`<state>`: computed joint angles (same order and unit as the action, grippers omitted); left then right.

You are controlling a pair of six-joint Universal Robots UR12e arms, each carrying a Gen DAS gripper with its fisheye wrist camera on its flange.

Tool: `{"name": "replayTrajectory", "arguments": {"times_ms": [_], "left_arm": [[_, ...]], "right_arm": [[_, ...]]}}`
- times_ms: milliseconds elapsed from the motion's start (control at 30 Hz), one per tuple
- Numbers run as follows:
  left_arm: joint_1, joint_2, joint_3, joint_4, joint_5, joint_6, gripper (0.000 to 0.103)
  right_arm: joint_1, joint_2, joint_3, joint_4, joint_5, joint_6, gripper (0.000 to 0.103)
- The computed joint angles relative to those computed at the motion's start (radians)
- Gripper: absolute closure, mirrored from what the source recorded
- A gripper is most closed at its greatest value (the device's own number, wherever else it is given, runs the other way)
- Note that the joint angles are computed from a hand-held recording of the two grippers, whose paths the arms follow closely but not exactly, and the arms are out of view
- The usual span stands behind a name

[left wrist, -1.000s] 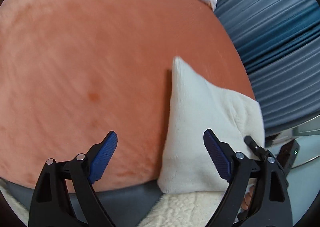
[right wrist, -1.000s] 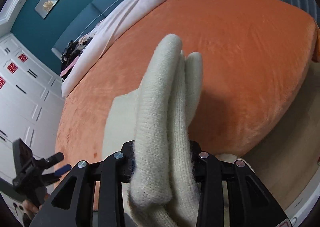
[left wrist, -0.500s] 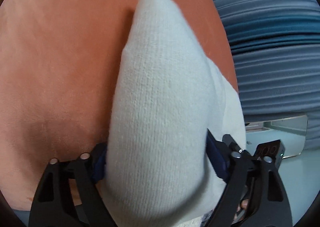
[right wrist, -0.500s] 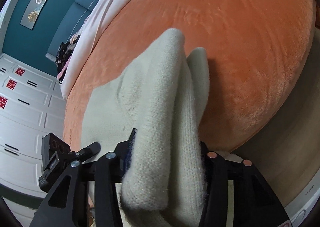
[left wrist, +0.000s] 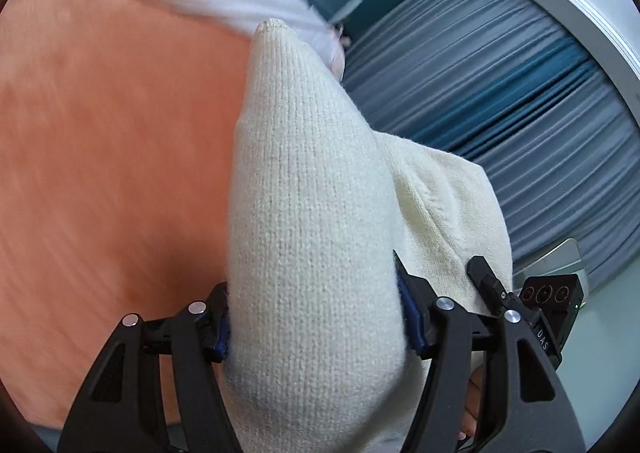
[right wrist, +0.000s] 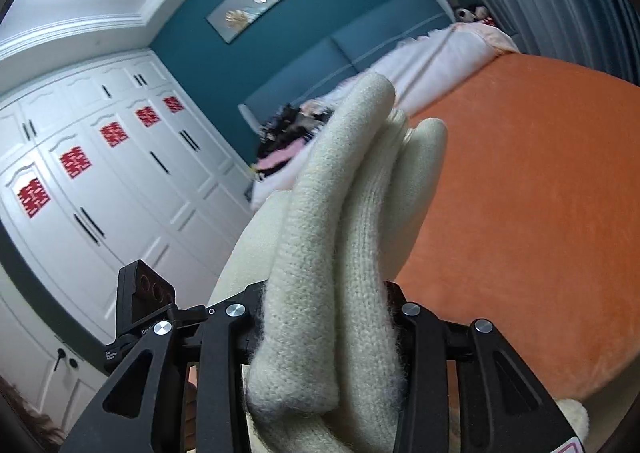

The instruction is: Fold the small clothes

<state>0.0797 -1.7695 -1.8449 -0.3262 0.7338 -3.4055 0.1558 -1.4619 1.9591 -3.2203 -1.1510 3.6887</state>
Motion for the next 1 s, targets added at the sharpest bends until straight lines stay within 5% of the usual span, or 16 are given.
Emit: {"name": "replayTrajectory", "arguments": {"times_ms": [167, 233, 300, 367, 433, 533, 800, 1000], "left_arm": [[0.065, 0.026, 0.01, -0.01, 0.094, 0.064, 0.036], [0.084, -0.003, 0.005, -0.005, 0.152, 0.05, 0.03], [0.099, -0.043, -0.008, -0.018, 0.259, 0.058, 0.022], [0.117, -0.064, -0.024, -0.11, 0.365, 0.069, 0.025], [0.147, -0.063, -0.068, -0.131, 0.348, 0.033, 0.028], [0.166, -0.032, -0.141, -0.063, 0.352, 0.019, 0.026], [0.104, -0.056, -0.144, -0.044, 0.47, 0.073, 0.019], [0.149, -0.107, -0.109, 0.08, 0.353, -0.083, 0.006]], "right_arm": [[0.039, 0.141, -0.127, -0.096, 0.101, 0.103, 0.059], [0.048, 0.216, -0.175, -0.075, 0.141, 0.11, 0.044], [0.069, 0.276, -0.217, 0.061, 0.087, 0.05, 0.037], [0.098, 0.32, -0.248, 0.269, -0.045, 0.026, 0.037], [0.099, 0.327, -0.232, 0.35, -0.058, 0.063, 0.046], [0.093, 0.304, -0.148, 0.223, -0.025, 0.113, 0.042], [0.1, 0.334, -0.197, 0.321, -0.031, 0.088, 0.04], [0.111, 0.4, -0.283, 0.349, -0.023, 0.061, 0.021]]}}
